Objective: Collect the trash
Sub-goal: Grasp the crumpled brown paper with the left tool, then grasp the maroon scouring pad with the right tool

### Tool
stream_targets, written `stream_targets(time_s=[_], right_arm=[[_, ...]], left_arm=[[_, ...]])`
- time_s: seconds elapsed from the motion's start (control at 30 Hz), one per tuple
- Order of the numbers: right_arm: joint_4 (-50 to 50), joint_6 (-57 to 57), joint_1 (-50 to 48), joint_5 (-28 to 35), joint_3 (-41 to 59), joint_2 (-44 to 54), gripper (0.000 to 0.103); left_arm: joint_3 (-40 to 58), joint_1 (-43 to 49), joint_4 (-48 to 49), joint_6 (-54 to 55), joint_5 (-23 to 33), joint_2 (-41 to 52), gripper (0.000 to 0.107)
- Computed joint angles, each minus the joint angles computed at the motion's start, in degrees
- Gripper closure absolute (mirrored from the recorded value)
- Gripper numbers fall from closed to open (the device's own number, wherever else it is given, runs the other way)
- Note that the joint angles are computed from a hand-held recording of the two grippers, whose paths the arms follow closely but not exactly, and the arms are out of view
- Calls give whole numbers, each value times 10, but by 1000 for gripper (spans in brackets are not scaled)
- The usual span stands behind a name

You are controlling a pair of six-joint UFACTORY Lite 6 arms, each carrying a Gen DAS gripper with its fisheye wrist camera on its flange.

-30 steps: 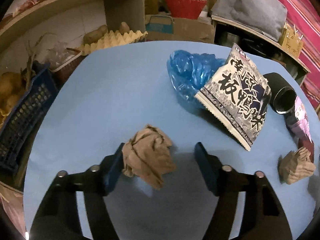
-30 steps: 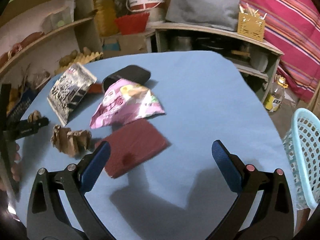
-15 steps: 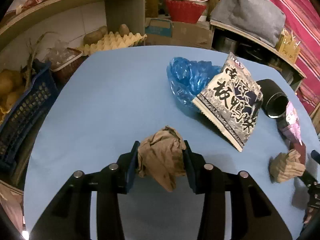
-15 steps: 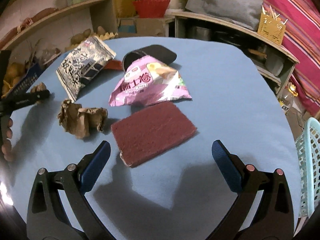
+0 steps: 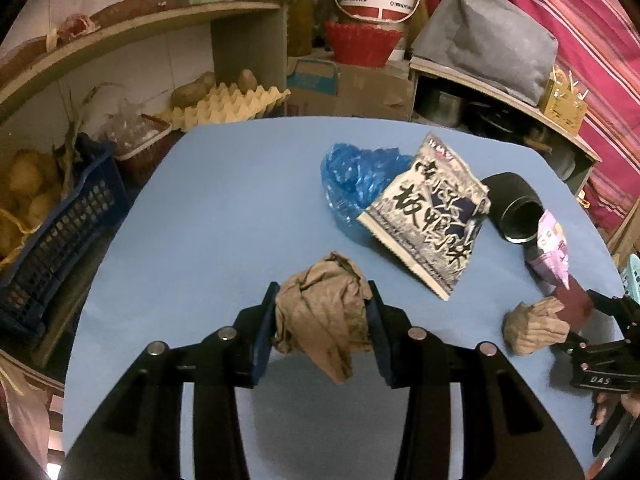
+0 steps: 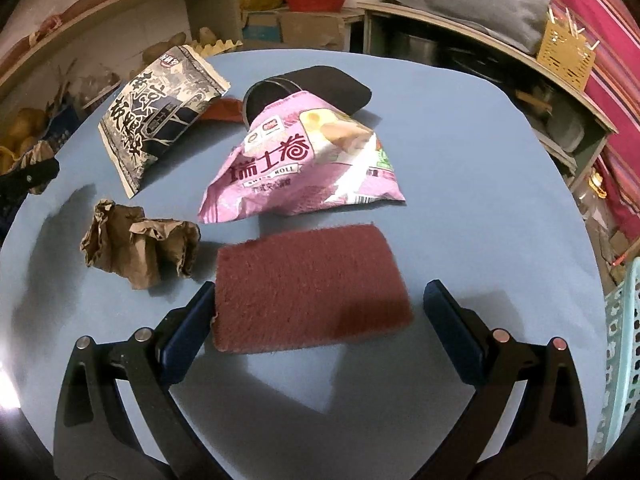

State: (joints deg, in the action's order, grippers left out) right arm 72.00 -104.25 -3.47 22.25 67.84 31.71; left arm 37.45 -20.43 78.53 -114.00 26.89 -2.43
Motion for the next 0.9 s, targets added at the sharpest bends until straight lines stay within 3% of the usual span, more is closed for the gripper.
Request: stream_targets(time_s=[0.03, 0.1, 0.5, 0.9], right_arm=[[-1, 1, -2, 5, 3, 1, 5], [-11, 8, -11, 33, 11, 4, 18], [20, -75, -119, 88, -1, -47, 18], [39, -78, -303, 176, 139, 1, 18]], left_arm=[[4, -4, -2, 0, 3, 1, 65], [16, -10, -7, -1, 8, 9, 65], [163, -122, -42, 8, 93, 114, 65], [453, -227, -63, 43, 156, 323, 65]])
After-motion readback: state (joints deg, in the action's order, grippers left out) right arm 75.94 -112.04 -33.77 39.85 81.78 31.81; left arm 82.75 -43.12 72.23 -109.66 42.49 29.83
